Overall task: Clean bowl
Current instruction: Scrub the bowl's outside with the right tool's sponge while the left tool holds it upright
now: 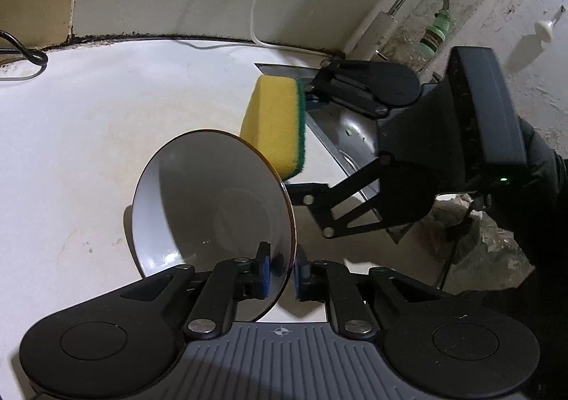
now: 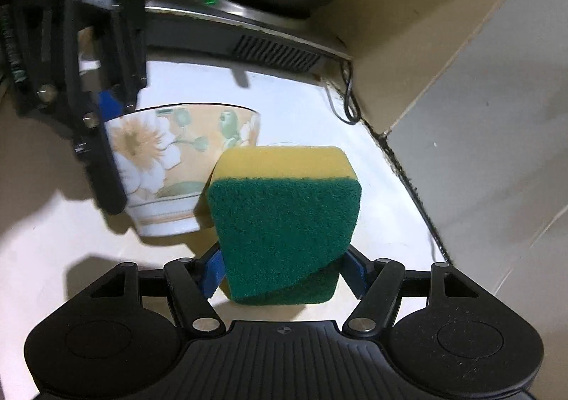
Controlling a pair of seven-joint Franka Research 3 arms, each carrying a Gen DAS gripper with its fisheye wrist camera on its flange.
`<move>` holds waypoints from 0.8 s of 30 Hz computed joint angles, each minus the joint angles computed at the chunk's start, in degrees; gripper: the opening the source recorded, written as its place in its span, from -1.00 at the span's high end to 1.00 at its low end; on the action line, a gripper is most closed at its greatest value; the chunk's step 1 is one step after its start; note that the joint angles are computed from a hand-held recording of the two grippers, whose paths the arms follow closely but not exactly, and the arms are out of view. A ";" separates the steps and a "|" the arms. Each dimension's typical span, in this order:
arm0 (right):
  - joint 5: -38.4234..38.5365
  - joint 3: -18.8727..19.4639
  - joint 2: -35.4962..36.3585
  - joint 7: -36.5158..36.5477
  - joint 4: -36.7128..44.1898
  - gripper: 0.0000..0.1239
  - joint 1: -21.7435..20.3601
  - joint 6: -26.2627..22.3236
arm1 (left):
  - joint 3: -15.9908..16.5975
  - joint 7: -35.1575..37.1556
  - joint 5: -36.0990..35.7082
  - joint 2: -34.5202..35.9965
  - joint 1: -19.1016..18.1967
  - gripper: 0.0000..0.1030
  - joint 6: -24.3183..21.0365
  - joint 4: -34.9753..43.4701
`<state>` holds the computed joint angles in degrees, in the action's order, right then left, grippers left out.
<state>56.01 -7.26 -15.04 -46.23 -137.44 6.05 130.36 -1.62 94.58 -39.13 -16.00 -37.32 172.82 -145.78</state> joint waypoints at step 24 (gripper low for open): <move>-7.54 0.25 5.08 30.25 6.48 -0.10 -10.30 -18.90 | -8.25 -24.04 28.41 0.90 11.06 0.69 -3.73 1.29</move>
